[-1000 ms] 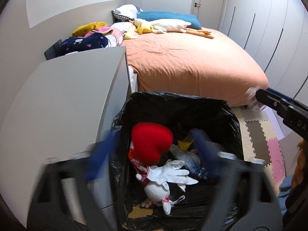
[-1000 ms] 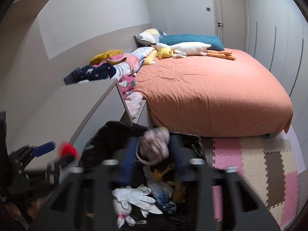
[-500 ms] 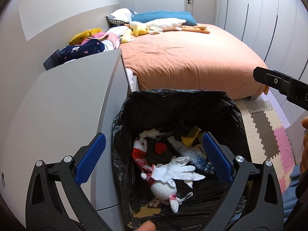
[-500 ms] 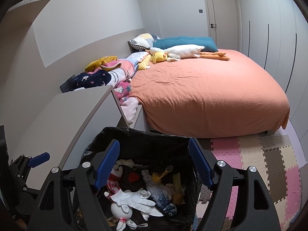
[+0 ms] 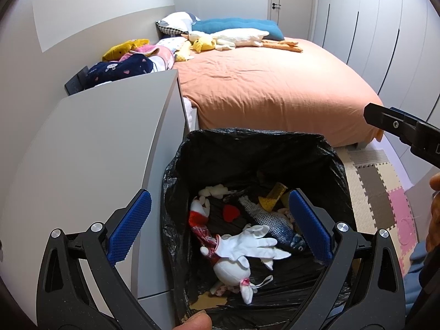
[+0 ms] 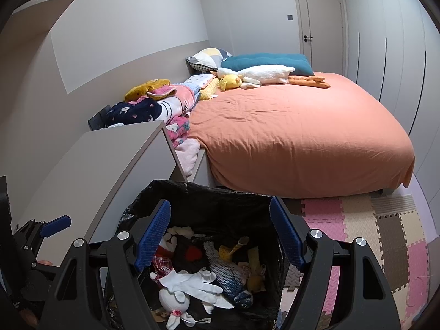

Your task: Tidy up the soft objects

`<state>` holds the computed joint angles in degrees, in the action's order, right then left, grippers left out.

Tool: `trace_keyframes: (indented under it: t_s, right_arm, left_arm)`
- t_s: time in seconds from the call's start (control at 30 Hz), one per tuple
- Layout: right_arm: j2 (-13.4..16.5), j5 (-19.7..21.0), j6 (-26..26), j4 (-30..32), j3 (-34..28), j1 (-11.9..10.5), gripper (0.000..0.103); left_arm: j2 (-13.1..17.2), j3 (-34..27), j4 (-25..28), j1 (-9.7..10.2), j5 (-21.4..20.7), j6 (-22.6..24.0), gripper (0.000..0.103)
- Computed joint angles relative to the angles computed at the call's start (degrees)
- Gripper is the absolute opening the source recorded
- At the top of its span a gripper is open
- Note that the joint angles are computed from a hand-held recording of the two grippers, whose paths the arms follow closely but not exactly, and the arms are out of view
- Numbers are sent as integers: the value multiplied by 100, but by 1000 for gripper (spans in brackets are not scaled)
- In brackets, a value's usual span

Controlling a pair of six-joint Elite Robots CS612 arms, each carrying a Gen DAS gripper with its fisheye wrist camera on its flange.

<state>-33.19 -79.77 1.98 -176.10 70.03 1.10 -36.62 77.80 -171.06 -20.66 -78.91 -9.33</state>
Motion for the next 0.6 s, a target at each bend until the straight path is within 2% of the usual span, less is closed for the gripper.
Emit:
trace_keyframes:
  t_s: [0.6]
  right_arm:
    - [1,-18,3,6,-9,9,75]
  left_arm:
    - [-22,45,-99,8,-21,70,97]
